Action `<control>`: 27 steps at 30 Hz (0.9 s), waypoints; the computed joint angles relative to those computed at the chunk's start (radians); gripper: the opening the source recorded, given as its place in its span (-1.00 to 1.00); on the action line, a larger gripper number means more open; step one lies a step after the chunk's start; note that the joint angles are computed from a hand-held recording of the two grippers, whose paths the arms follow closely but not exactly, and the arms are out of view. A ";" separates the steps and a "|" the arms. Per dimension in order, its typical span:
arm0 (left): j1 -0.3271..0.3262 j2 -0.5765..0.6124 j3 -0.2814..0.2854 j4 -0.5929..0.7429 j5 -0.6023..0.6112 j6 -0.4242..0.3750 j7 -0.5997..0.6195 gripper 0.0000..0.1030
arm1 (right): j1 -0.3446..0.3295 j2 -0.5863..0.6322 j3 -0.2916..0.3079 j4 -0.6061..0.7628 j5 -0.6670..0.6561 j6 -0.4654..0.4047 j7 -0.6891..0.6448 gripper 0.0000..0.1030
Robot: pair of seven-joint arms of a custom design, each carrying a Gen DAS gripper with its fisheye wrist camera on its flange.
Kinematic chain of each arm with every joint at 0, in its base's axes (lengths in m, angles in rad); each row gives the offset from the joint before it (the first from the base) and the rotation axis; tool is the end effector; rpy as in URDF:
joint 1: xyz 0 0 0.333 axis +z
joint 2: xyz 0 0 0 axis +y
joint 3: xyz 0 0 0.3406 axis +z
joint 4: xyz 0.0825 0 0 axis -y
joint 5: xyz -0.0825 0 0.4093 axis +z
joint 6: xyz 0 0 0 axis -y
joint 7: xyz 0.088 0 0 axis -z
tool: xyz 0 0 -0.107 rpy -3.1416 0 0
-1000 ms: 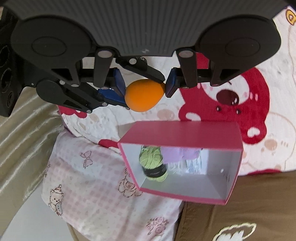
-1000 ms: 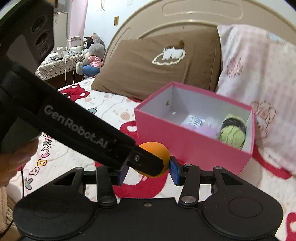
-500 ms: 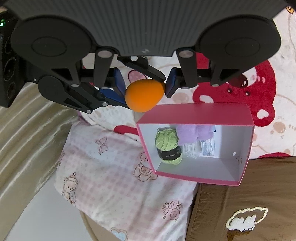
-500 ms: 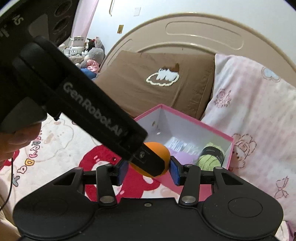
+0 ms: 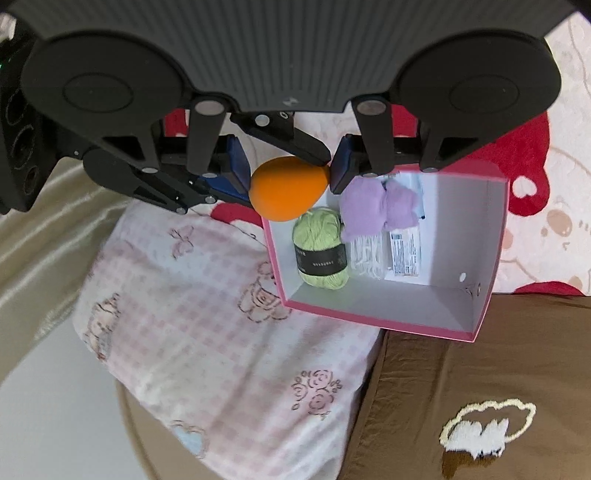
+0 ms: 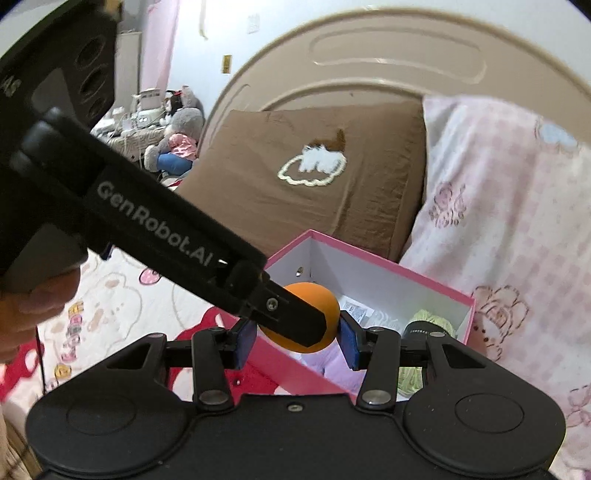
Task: Organize objects
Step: 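Lift the orange sponge with the left gripper and carry it over the box, then lower the orange sponge into the box beside the yarn and open the left gripper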
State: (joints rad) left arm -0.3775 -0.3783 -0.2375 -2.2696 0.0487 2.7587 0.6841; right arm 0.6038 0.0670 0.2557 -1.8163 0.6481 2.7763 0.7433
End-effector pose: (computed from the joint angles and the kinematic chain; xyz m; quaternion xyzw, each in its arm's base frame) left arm 0.4032 -0.3080 0.6210 -0.7063 0.5709 -0.4118 0.0748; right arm 0.4517 0.4756 0.6139 -0.8640 0.1727 -0.1129 0.4592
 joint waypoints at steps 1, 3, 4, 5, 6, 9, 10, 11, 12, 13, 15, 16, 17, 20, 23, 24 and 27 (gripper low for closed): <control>0.004 0.022 0.007 0.016 -0.001 -0.004 0.005 -0.11 | -0.003 0.025 -0.006 0.035 -0.007 -0.028 0.029 0.02; 0.017 0.068 0.016 0.047 -0.003 -0.011 0.013 -0.11 | -0.011 0.080 -0.014 0.110 -0.021 -0.085 0.098 0.02; 0.023 0.089 0.020 0.057 -0.006 -0.011 0.016 -0.11 | -0.014 0.113 -0.018 0.153 -0.039 -0.117 0.142 0.02; 0.030 0.112 0.024 0.068 -0.013 -0.006 0.016 -0.11 | -0.015 0.148 -0.022 0.198 -0.058 -0.146 0.183 0.02; 0.038 0.131 0.026 0.074 -0.017 0.003 0.013 -0.11 | -0.016 0.178 -0.025 0.235 -0.078 -0.170 0.217 0.02; 0.083 0.198 0.003 0.105 0.033 0.039 -0.046 -0.11 | -0.017 0.283 -0.032 0.366 -0.132 -0.248 0.321 0.02; 0.092 0.221 -0.003 0.114 0.046 0.052 -0.071 -0.11 | -0.020 0.316 -0.032 0.401 -0.135 -0.264 0.350 0.02; 0.102 0.242 -0.009 0.126 0.073 0.057 -0.093 -0.11 | -0.022 0.343 -0.031 0.433 -0.139 -0.283 0.376 0.02; 0.113 0.259 -0.016 0.136 0.111 0.062 -0.119 -0.11 | -0.022 0.371 -0.033 0.464 -0.151 -0.296 0.396 0.02; 0.122 0.278 -0.021 0.148 0.152 0.065 -0.148 -0.11 | -0.019 0.395 -0.035 0.489 -0.165 -0.299 0.411 0.02; 0.128 0.308 -0.019 0.164 0.191 0.076 -0.170 -0.11 | -0.014 0.439 -0.037 0.535 -0.189 -0.303 0.434 0.02; 0.128 0.321 -0.015 0.170 0.197 0.082 -0.175 -0.11 | -0.006 0.462 -0.044 0.561 -0.208 -0.305 0.456 0.02; 0.129 0.333 -0.010 0.171 0.197 0.094 -0.179 -0.11 | -0.001 0.483 -0.047 0.588 -0.225 -0.315 0.472 0.02; 0.134 0.356 0.000 0.158 0.208 0.150 -0.224 -0.11 | 0.015 0.543 -0.058 0.669 -0.274 -0.351 0.509 0.02; 0.133 0.382 0.004 0.168 0.183 0.149 -0.215 -0.11 | 0.036 0.585 -0.073 0.724 -0.333 -0.369 0.520 0.01; 0.132 0.386 0.004 0.172 0.183 0.141 -0.218 -0.11 | 0.045 0.601 -0.082 0.748 -0.356 -0.385 0.526 0.01; 0.130 0.397 0.008 0.168 0.212 0.164 -0.262 -0.11 | 0.050 0.618 -0.087 0.770 -0.380 -0.407 0.546 0.01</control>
State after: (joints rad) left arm -0.2473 0.0189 -0.2296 -2.1014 0.2609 2.9232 0.4218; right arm 0.6534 0.6852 0.1682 -1.0462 0.2679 2.3694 1.2891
